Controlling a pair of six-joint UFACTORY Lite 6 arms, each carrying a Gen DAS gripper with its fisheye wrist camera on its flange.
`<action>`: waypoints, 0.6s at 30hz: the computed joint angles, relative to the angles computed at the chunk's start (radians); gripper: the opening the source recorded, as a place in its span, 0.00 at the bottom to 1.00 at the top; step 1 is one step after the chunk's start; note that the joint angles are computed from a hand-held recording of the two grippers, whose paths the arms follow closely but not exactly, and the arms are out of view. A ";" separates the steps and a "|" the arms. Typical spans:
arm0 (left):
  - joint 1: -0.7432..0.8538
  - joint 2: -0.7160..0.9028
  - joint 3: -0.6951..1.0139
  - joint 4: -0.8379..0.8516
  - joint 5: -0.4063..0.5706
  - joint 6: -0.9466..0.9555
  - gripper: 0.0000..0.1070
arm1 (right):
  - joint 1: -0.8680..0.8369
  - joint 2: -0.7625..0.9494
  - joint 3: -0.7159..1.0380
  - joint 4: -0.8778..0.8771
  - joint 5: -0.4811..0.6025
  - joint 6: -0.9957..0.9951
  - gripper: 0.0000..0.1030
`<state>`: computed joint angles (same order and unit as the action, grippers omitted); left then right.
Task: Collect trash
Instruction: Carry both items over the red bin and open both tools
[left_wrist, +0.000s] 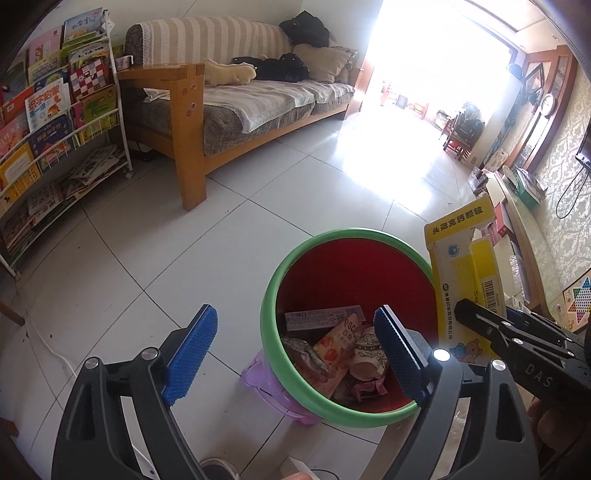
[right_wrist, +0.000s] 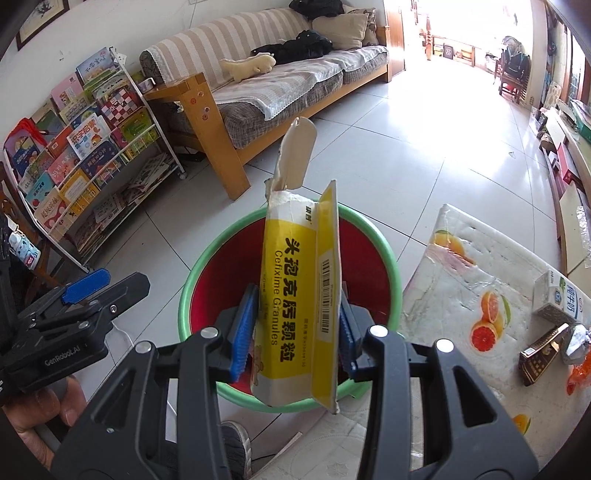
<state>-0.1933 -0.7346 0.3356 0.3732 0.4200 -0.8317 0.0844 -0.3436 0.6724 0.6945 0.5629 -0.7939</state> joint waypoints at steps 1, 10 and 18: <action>0.003 -0.012 -0.010 -0.003 0.002 0.003 0.78 | 0.015 0.011 0.003 -0.003 -0.010 0.005 0.38; 0.047 -0.056 -0.027 -0.054 0.016 0.068 0.81 | 0.069 0.033 -0.007 -0.026 -0.051 0.059 0.70; -0.037 -0.084 -0.016 0.036 0.067 -0.081 0.86 | -0.039 -0.073 -0.038 -0.032 0.018 0.023 0.85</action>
<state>-0.2298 -0.8187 0.3193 0.4092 0.4865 -0.9123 0.0449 -0.4165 0.6346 0.6623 0.5808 -0.7707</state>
